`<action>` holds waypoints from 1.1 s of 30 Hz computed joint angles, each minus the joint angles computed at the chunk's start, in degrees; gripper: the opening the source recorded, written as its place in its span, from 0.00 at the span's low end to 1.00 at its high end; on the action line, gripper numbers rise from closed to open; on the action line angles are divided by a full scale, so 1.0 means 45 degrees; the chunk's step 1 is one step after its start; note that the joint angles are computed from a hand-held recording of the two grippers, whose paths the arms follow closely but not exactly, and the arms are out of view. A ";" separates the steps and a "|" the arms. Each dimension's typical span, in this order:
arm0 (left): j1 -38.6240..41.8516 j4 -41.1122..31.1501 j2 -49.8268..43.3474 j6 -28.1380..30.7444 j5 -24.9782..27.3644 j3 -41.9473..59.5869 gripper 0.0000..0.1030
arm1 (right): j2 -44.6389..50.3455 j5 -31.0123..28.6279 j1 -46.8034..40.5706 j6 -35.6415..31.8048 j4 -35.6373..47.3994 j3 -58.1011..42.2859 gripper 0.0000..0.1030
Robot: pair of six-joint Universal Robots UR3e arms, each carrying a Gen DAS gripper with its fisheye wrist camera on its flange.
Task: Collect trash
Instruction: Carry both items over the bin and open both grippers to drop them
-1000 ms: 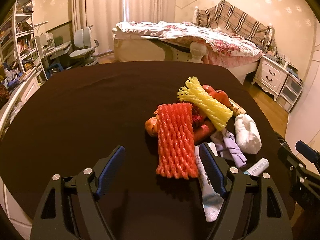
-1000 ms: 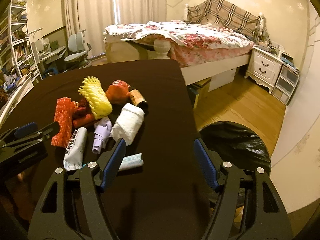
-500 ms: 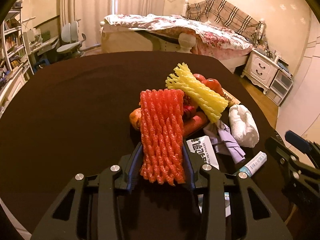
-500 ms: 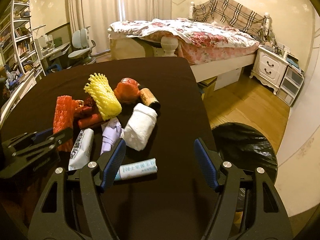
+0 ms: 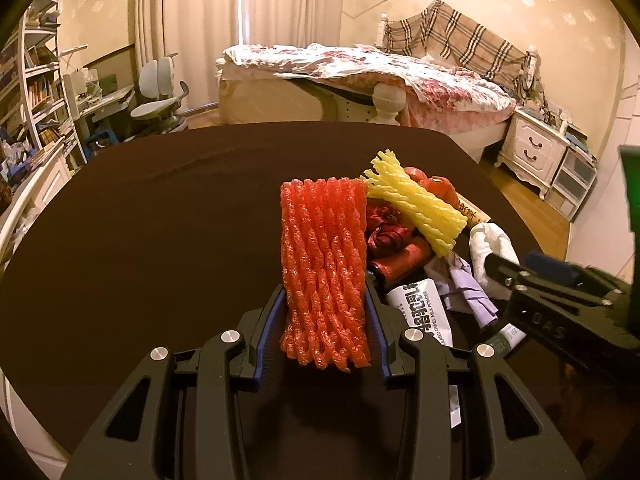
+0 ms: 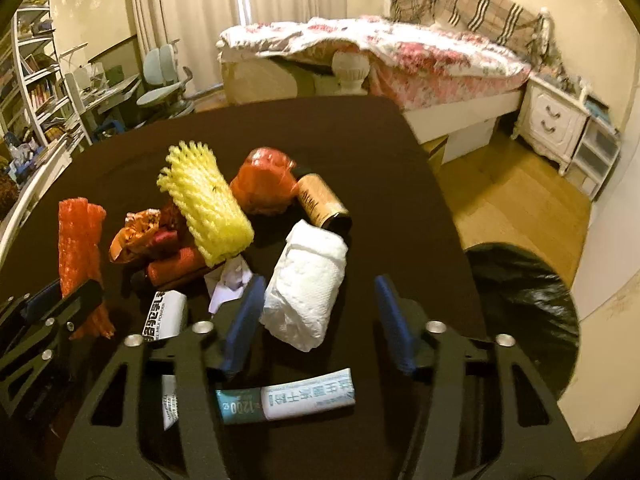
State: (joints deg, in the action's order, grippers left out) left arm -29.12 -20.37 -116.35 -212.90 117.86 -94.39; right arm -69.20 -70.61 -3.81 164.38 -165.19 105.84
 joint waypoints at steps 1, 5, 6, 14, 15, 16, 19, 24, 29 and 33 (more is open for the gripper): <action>-0.0005 0.0068 0.0006 -0.0008 0.0014 -0.0047 0.38 | 0.0004 0.0163 -0.0040 -0.0017 0.0165 -0.0031 0.42; -0.0090 0.0194 0.0001 -0.0263 0.0081 -0.0110 0.38 | -0.0196 0.0811 -0.0239 -0.0207 0.0385 0.0151 0.30; -0.0097 0.0202 0.0009 -0.0335 0.0075 -0.0117 0.38 | -0.0268 0.0827 -0.0258 -0.0220 0.0316 0.0240 0.30; -0.0388 0.0110 -0.0025 -0.0642 0.0357 0.0079 0.38 | -0.1245 0.1535 -0.0992 -0.0372 -0.0090 0.1369 0.30; -0.0459 0.0095 -0.0032 -0.0714 0.0404 0.0112 0.38 | -0.1439 0.1639 -0.1147 -0.0435 -0.0163 0.1597 0.30; -0.0520 0.0099 -0.0026 -0.0747 0.0433 0.0151 0.38 | -0.1680 0.1748 -0.1321 -0.0507 -0.0236 0.1872 0.30; -0.0740 -0.0029 -0.0169 -0.0767 0.0545 0.0499 0.38 | -0.2330 0.1927 -0.1823 -0.0865 -0.0361 0.2597 0.29; -0.1255 -0.0169 -0.0720 -0.0607 0.0583 0.1452 0.38 | -0.3168 0.2354 -0.2979 -0.1265 -0.0133 0.3362 0.29; -0.1740 -0.0492 -0.1715 -0.0144 0.0363 0.3031 0.38 | -0.3561 0.2412 -0.4159 -0.1623 -0.0574 0.3964 0.29; -0.2005 -0.0976 -0.2771 0.0340 0.0013 0.4814 0.38 | -0.3506 0.2605 -0.5120 -0.1683 -0.0650 0.4084 0.29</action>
State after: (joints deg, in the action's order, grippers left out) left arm -38.14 -24.76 -128.82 -211.37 117.92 -72.73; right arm -84.98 -58.89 -26.85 156.80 -168.11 124.22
